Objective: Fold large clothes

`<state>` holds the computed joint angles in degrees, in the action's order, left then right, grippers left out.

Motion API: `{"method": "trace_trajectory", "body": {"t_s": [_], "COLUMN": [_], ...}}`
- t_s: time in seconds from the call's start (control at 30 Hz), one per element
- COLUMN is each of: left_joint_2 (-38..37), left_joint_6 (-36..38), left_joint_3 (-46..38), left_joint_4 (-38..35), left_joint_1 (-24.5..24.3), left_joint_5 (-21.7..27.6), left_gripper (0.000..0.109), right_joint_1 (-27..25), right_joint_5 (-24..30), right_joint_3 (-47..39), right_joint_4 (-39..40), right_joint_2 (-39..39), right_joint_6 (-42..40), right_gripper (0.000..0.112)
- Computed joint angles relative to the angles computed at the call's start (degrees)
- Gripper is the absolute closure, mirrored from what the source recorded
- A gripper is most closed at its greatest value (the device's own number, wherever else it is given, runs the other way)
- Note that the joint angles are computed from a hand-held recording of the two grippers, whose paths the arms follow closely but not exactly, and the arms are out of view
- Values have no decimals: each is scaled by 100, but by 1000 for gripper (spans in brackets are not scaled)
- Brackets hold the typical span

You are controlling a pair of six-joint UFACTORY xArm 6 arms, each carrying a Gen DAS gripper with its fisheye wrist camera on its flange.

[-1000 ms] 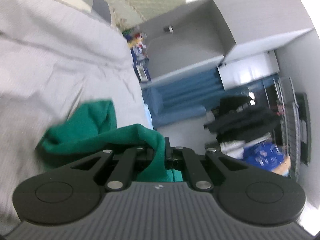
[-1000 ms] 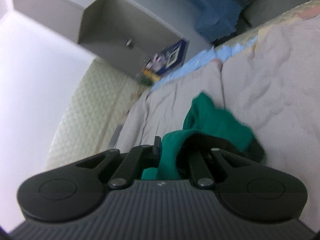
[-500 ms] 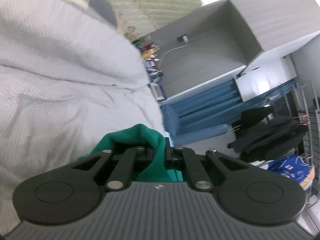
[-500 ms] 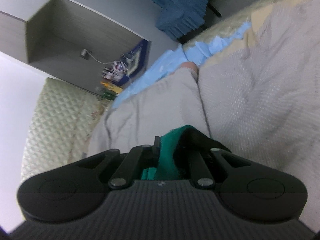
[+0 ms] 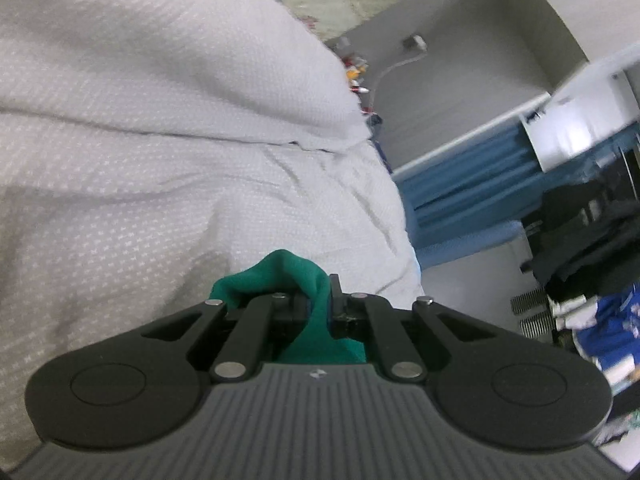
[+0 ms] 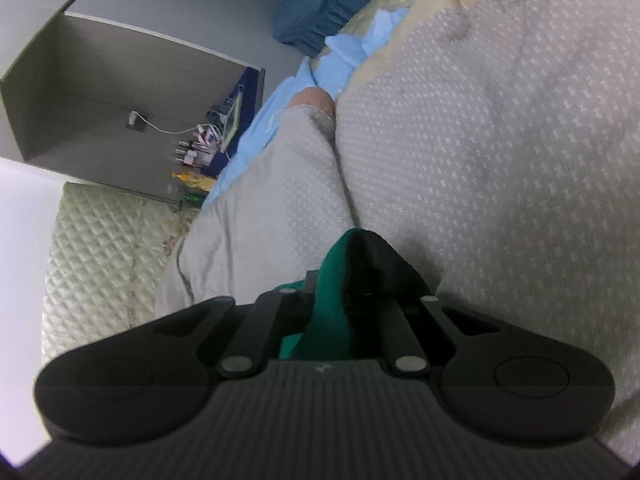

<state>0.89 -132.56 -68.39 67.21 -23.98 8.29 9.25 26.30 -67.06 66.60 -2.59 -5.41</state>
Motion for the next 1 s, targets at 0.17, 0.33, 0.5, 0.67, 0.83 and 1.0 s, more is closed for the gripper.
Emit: {"method": "trace_trajectory", "body": {"t_s": [0.17,0.33,0.5,0.67,0.83,1.0], "left_joint_2": [-306,-949,-1277,-1149,-686,-170], "left_joint_6": [-141,206,1571,3078,4653,5567], "left_joint_3": [108,323,294,-5,-311,-584], "left_joint_4": [252,527,191,-508,-1807,-2715], "left_joint_1": [-16,-546,-1359,-2001,-2234,-2298], "left_joint_5": [-213,530,1441,2036,2126,2553], "left_gripper": [47,38,38,38,39,39], "right_joint_1": [286,672,1028,1425,1760,1935], "right_joint_5": [-455,-1025,-1328,-1072,-78,477], "right_joint_3": [321,880,1380,1656,1224,882], "right_joint_4": [-944,-1872,-3180,-4926,-5359,-6499], "right_joint_2": [-558,-1325,-2043,-2450,-2168,-1699], "right_joint_6": [454,547,856,1525,1265,1835], "right_gripper": [83,39,39,40,60,74]}}
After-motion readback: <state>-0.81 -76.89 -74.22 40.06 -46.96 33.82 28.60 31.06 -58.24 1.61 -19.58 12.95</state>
